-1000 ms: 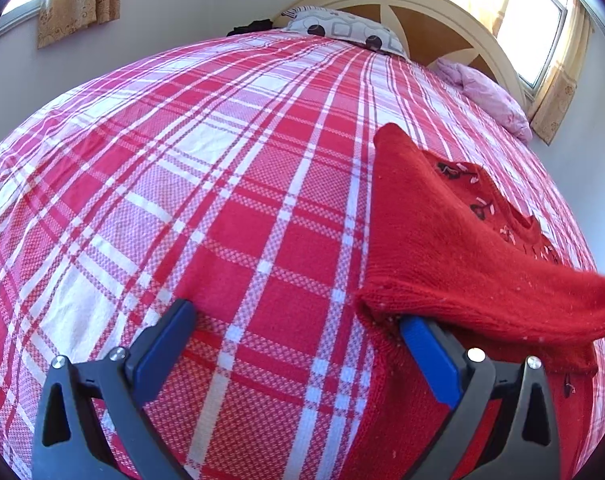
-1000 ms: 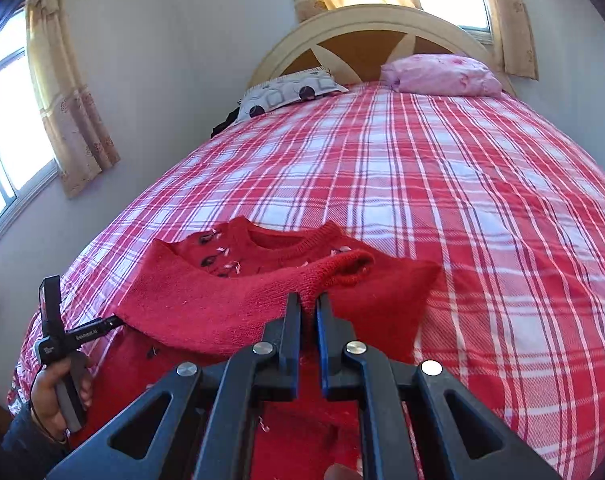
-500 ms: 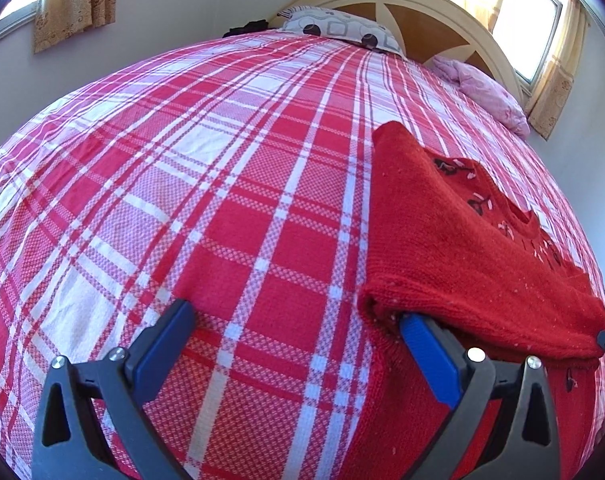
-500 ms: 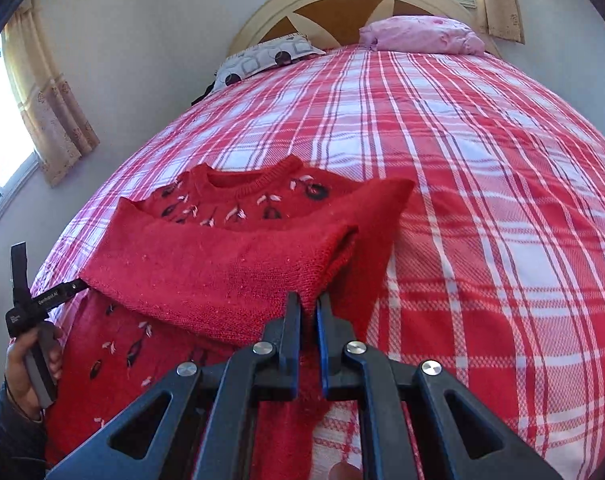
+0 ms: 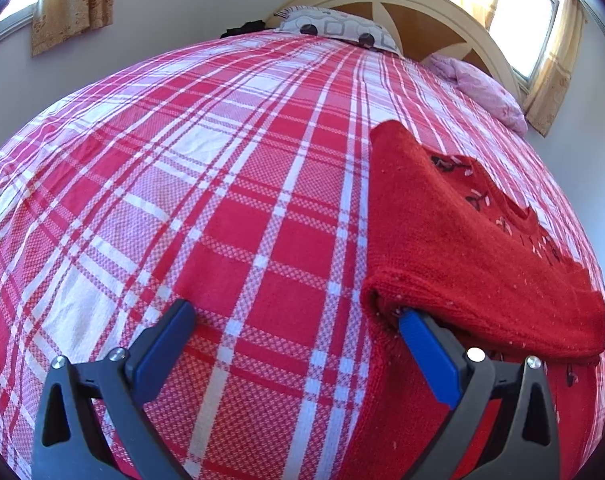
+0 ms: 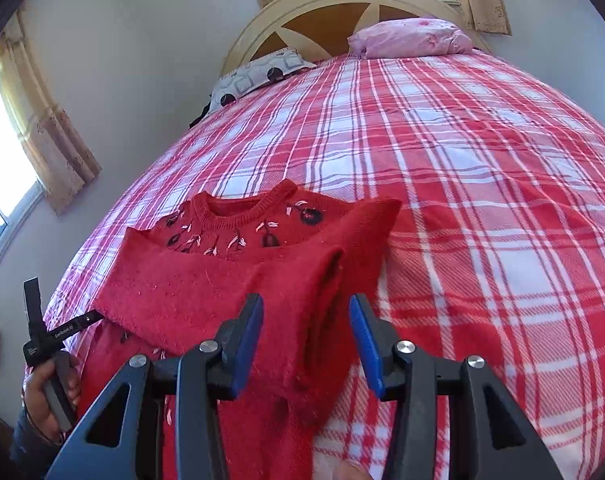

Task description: Fold small clothes

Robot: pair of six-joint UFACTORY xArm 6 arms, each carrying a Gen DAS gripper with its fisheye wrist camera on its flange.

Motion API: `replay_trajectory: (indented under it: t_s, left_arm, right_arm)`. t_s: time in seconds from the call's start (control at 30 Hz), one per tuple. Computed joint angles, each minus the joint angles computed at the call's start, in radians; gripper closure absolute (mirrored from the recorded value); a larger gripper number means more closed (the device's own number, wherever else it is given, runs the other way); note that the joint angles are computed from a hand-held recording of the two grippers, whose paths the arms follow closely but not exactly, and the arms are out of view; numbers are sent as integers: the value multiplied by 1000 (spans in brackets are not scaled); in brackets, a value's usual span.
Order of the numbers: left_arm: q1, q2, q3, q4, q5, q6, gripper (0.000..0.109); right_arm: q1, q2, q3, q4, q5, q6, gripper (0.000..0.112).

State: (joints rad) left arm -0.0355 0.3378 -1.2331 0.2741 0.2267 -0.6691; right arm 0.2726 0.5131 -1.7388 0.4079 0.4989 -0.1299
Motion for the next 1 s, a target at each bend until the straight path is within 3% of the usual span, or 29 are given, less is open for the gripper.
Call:
replay_trajectory:
  t_s: [0.07, 0.1, 0.23, 0.37, 0.47, 0.6, 0.7, 0.77, 0.93, 1.0]
  left_arm:
    - [4, -1, 6, -15, -15, 5, 6]
    - [5, -3, 12, -35, -26, 20, 6]
    - [4, 2, 2, -25, -8, 23, 6]
    - [0, 3, -6, -8, 10, 21, 6]
    - [-10, -26, 12, -98, 52, 157, 6]
    - [-3, -142, 142, -65, 49, 165, 6]
    - [22, -192, 177, 36, 21, 70, 6]
    - [34, -186, 148, 98, -2, 7, 6]
    - [5, -54, -59, 134, 60, 30, 6]
    - [-20, 19, -143, 142, 111, 66, 6]
  right_arm:
    - [7, 55, -76, -105, 51, 89, 73]
    - [10, 68, -96, -139, 66, 112, 105]
    - [12, 58, -72, -285, 47, 225, 105]
    - [0, 53, -43, -282, 44, 211, 105]
    - [1, 48, -33, -268, 30, 170, 101]
    - [-2, 28, -35, -374, 72, 239, 60]
    - [3, -27, 26, -397, -6, 248, 60]
    - [20, -46, 34, -331, -39, 187, 60]
    - [76, 0, -55, -121, 16, -40, 60]
    - [83, 43, -110, -71, 81, -80, 60]
